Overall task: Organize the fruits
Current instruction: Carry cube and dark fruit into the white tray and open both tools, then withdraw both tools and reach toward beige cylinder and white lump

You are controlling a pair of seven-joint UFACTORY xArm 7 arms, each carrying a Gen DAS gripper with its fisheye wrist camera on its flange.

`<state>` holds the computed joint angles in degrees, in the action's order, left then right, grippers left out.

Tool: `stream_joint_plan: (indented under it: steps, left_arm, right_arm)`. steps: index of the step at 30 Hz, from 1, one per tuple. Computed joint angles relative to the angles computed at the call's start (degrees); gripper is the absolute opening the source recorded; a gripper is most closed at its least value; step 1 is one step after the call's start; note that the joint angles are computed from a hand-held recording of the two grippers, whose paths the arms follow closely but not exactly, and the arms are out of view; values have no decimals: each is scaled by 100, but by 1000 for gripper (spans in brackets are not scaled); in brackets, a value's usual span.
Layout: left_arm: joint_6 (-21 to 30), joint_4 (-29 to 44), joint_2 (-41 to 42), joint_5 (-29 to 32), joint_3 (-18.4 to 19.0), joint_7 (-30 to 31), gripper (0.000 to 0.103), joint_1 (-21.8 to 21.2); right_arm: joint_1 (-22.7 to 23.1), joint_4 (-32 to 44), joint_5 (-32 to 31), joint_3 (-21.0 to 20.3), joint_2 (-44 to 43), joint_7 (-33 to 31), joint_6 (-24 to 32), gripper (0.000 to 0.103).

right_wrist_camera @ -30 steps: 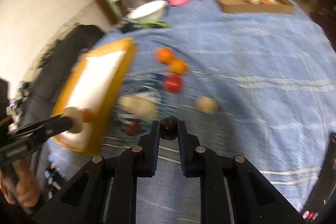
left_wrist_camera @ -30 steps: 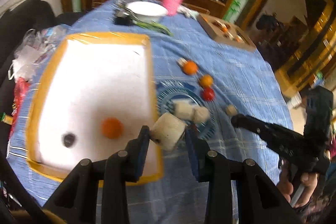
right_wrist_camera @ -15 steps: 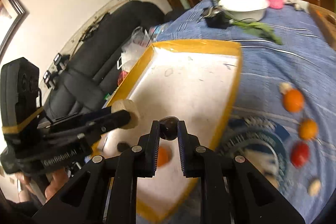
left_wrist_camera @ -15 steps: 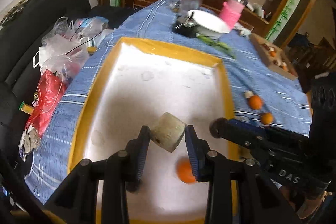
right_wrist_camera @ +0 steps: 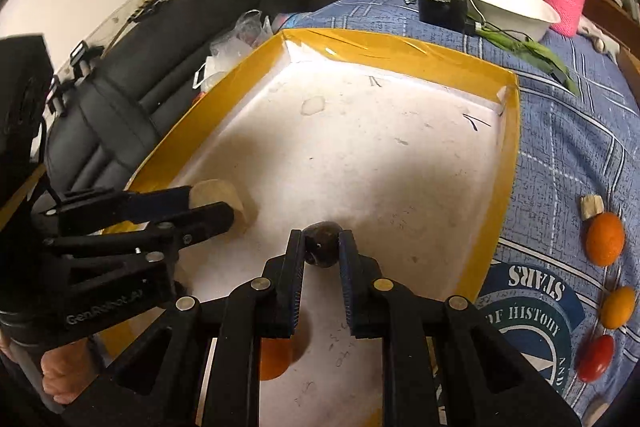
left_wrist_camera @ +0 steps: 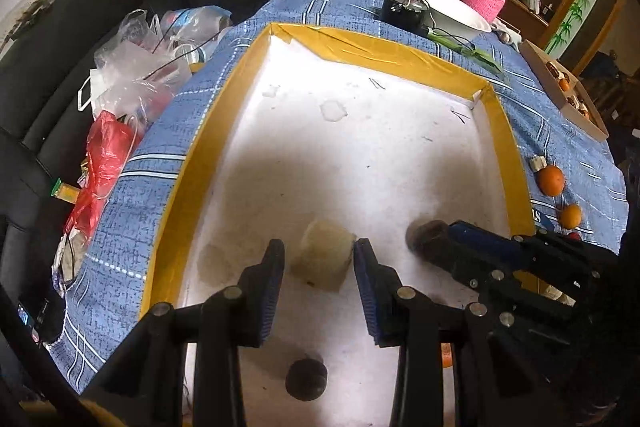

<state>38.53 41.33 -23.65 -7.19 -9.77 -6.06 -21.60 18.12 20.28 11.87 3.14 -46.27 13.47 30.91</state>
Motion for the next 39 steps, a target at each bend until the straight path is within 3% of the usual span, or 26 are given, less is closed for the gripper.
stream_joint_plan:
  steps: [2,3,4,7,11,16,20,25,33,36,39]
  left_arm:
    - [-18,-3,-66,-73,45,34,47,-25]
    - [-34,-27,-139,-77,41,6,56,-14]
    - [-61,-62,-230,-54,21,-54,57,13]
    - [-30,-169,-582,-67,30,-95,57,-12]
    - [130,-309,-1178,-301,54,-31,58,-263]
    - [257,-447,-1704,-659,-89,44,62,-801]
    - [242,-434,-1693,-746,-375,109,62,-1198]
    - [249,-318,-1286,-757,-665,113,62,-1585]
    - [322,-190,-792,-748,-879,-127,62,-1827]
    - [325,-120,-632,-725,-879,-195,55,-1872]
    - [324,-115,-612,-698,-855,-177,54,-1900]
  right_arm:
    - [130,-64,169,-211,-84,-118,-77,19]
    - [177,-75,257,-319,-111,-186,-108,24]
    - [230,-86,355,-419,-189,-252,-108,29]
    - [268,-119,597,-635,-566,-404,-4,29]
    - [-174,-37,520,-574,-1374,-220,711,29]
    - [-888,-161,245,-546,-2920,164,2020,40]
    - [-1590,-317,-145,-771,-4321,362,3323,43]
    - [-2318,-541,-508,-1224,-5405,391,4441,44]
    - [-3176,-718,-847,-1888,-6365,263,5476,44]
    - [-3336,-685,-929,-2042,-6461,198,5633,44]
    - [-3400,-689,-965,-2123,-6438,103,5618,44]
